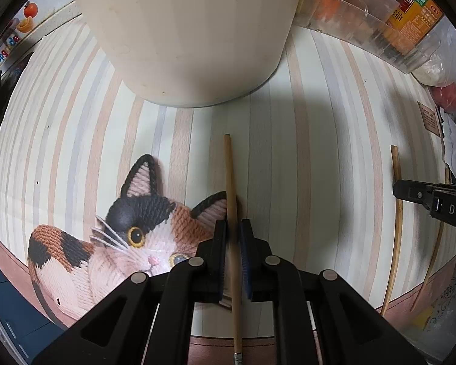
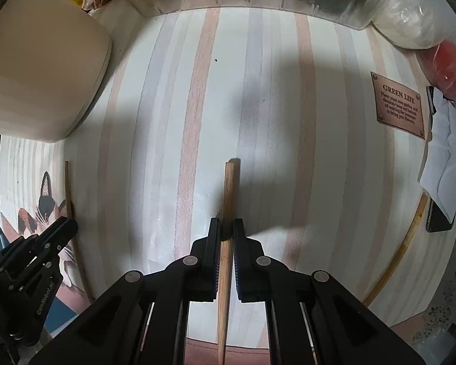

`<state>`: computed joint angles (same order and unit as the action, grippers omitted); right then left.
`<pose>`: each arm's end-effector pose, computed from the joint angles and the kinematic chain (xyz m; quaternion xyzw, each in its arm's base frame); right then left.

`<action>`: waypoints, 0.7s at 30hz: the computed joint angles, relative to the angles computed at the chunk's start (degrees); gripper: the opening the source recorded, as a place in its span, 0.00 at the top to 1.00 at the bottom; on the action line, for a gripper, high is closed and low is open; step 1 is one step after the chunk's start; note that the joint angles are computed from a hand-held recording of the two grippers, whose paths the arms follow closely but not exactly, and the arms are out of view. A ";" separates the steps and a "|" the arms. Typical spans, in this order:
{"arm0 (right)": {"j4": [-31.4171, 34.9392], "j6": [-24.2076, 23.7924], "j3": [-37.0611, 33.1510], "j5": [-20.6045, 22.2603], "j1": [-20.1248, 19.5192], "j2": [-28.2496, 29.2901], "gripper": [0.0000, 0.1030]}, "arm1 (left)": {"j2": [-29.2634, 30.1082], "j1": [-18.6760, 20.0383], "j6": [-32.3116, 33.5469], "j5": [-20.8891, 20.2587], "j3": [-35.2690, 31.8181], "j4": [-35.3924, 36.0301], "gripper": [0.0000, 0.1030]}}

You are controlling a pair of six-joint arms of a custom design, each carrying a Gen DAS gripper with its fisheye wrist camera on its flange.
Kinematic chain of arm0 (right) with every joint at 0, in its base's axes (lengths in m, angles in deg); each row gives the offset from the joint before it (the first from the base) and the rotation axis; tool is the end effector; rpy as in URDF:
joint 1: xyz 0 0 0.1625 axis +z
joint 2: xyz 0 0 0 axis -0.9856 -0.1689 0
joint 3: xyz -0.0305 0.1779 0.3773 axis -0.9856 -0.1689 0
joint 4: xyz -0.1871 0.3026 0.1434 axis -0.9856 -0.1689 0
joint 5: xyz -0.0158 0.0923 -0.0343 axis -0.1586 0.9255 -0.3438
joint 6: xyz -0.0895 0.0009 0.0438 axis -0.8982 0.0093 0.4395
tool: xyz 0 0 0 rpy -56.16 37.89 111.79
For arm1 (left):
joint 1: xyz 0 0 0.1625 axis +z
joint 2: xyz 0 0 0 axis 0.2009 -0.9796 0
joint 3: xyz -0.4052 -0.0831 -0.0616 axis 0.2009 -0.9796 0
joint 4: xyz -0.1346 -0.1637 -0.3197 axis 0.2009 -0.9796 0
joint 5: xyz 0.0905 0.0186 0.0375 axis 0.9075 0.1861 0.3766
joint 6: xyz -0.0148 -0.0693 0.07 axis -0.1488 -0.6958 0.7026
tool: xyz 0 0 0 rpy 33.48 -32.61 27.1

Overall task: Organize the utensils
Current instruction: 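Lift both light chopsticks and carry them toward the beige holder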

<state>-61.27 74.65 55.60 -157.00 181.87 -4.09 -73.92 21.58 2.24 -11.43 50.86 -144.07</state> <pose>0.1805 -0.5294 0.2888 0.0818 -0.9354 -0.0352 0.3421 -0.3043 -0.4163 0.1849 -0.0343 0.9253 -0.0867 0.3675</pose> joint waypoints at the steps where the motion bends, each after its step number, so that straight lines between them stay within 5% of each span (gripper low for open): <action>1: 0.07 -0.07 0.01 -0.35 0.13 0.04 0.92 | -0.04 0.08 0.13 0.09 0.00 0.00 0.91; 15: -4.22 1.94 3.68 -3.83 3.54 3.40 0.92 | 0.55 -1.33 0.02 0.62 0.22 0.54 0.94; 19: -11.06 0.00 7.47 -6.45 5.15 3.85 0.93 | 1.72 -1.77 1.73 3.42 -0.09 0.38 0.96; 21: -14.45 -0.51 9.13 -4.47 4.76 2.84 0.93 | 1.29 -2.41 1.39 3.96 -0.11 -0.02 0.96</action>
<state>-75.72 74.14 64.73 -161.47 186.63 -1.25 -72.63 19.17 3.63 -7.46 50.75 -144.09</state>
